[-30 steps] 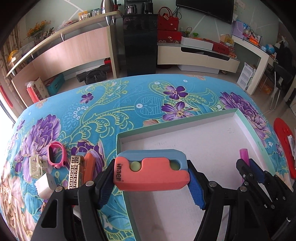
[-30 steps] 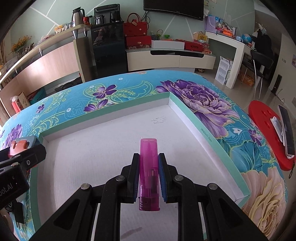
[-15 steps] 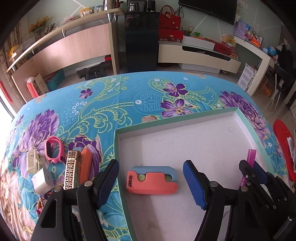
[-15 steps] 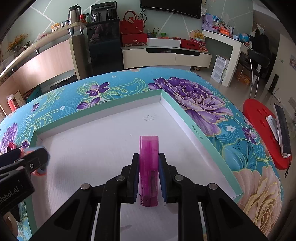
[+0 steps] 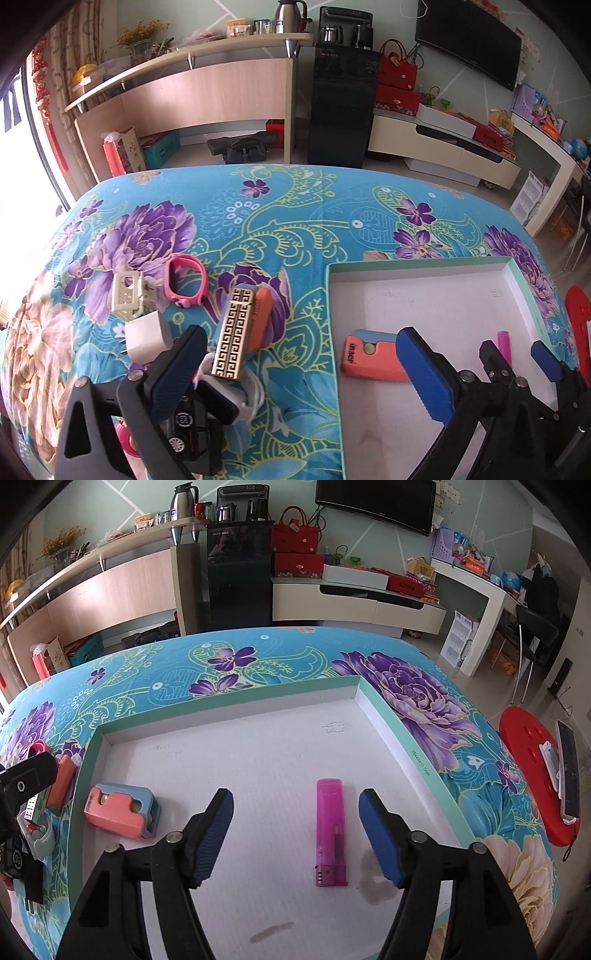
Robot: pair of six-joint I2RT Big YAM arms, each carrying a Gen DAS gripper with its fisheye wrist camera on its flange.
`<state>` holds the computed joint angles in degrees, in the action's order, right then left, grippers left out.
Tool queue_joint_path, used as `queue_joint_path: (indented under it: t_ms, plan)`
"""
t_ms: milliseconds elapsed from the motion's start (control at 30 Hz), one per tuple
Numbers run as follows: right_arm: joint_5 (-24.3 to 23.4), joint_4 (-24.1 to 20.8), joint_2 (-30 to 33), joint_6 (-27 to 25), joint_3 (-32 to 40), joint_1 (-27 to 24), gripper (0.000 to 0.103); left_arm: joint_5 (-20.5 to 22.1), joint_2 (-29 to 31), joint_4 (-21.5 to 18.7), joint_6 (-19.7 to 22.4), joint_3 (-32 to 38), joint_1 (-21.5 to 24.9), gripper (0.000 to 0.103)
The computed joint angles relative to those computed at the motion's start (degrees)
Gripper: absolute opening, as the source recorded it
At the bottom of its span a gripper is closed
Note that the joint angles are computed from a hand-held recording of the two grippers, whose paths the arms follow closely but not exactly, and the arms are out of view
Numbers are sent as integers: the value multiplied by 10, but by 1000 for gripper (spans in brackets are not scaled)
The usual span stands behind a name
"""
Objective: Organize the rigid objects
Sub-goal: 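Withdraw both open tools from the tray back toward the remaining items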
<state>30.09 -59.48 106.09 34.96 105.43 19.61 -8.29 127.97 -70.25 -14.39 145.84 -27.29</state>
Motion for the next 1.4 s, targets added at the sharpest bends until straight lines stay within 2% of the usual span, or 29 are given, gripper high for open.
queue_joint_path:
  t_ms: [167,367,567,933,1100,1233,1400]
  plan:
    - [5,-7,16,-18,25,10,91,-42,-39,27,-4,-67,14,103]
    - [3,-29,38,-23,61,22,91,-55,-87,63,-40,-151,42,103]
    - [-18,-23,50,-31,93,37,91,-63,-109,70,-72,-191,68,103]
    - [-85,-28,96,-49,176,74,91,-93,-146,79,-71,-247,99,103]
    - [-105,-24,108,-57,194,89,91,-78,-168,90,-83,-282,116,103]
    - [-135,-8,103,-43,186,91,91,-68,-181,94,-81,-309,126,103]
    - [-145,1,96,-28,176,94,91,-17,-191,105,-87,-334,139,103]
